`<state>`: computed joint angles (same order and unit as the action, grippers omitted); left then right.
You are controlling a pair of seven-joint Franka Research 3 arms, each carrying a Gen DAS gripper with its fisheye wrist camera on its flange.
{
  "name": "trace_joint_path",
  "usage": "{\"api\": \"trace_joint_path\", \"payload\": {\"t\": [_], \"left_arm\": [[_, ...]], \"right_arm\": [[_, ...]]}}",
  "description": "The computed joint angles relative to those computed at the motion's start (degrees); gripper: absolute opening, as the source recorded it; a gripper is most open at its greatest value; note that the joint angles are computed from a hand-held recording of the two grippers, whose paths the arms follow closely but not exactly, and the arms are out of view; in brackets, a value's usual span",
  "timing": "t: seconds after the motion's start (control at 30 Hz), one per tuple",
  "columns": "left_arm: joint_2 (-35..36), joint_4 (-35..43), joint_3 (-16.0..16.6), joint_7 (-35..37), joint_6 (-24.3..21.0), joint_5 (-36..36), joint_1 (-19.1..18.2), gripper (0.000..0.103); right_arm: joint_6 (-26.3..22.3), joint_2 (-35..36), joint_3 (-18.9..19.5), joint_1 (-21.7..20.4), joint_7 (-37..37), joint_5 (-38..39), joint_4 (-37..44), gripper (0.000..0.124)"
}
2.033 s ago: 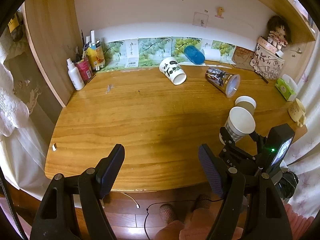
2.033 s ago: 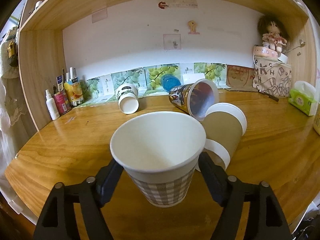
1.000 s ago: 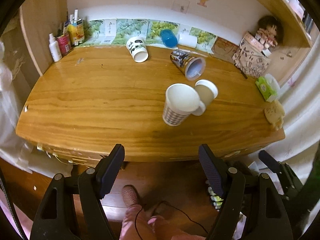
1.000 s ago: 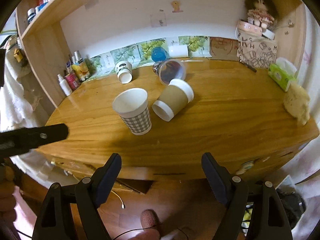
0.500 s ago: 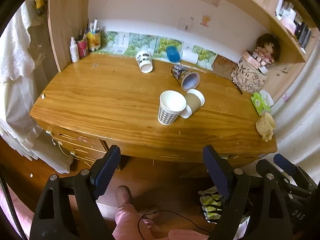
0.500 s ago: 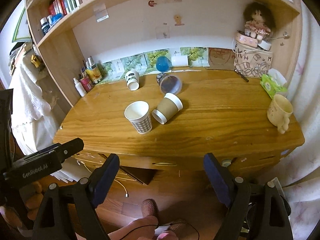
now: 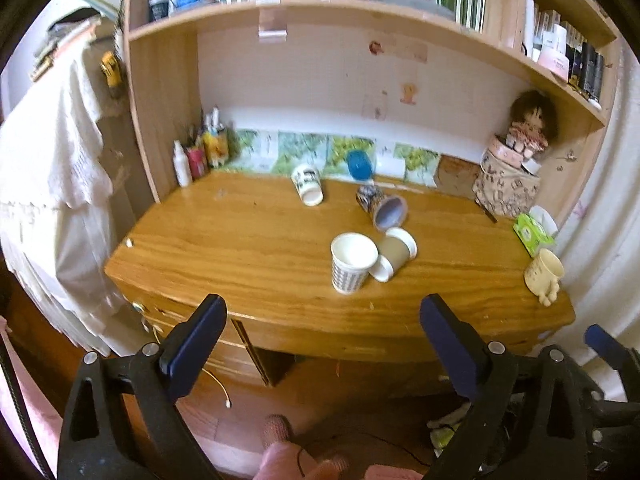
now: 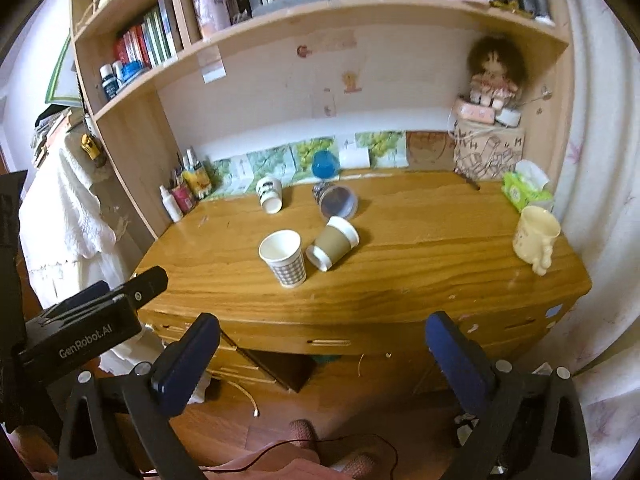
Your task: Flip cup upright
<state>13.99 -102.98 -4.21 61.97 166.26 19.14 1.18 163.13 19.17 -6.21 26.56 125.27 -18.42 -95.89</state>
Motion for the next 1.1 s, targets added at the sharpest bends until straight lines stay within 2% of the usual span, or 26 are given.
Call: {"api": "trace_joint_path", "payload": {"t": [0.13,0.17,0.33,0.43,0.57,0.73,1.1], "left_arm": [[-1.0,-0.6,6.3,-12.8,1.9,13.1,-5.0,0.099],[-1.2,-0.5,7.8,-17.1,2.3,17.5,-6.1,0.103],[-1.7,0.1,9.7,-29.6,4.5,30.6,-7.1,0.103],[-1.7,0.4,8.8,-32.8,5.5,34.5,-6.1,0.103],[-1.3,1.3,8.0,-35.7,6.1,37.9,-5.5,0.103],[-0.6,2.5,7.4,-37.6,6.1,40.3,-5.2,0.103],[0.8,4.5,7.0,-36.7,5.6,39.9,-5.0,0.103]], "right_arm": [[4.1,-1.4,-2.7,1.5,3.5,-4.1,-2.1,0.103],[5.2,-1.6,-3.3,1.8,4.4,-5.2,-2.5,0.103],[8.6,-1.8,-6.2,3.3,8.4,-9.9,-3.0,0.103],[10.2,-1.8,-9.0,5.1,11.7,-13.3,-3.2,0.103],[12.6,-1.9,-12.9,7.6,17.1,-18.7,-3.5,0.103],[13.8,-1.7,-14.7,8.4,20.3,-21.7,-3.3,0.103],[14.1,-0.3,-12.7,6.1,16.6,-18.2,-1.7,0.103]]}}
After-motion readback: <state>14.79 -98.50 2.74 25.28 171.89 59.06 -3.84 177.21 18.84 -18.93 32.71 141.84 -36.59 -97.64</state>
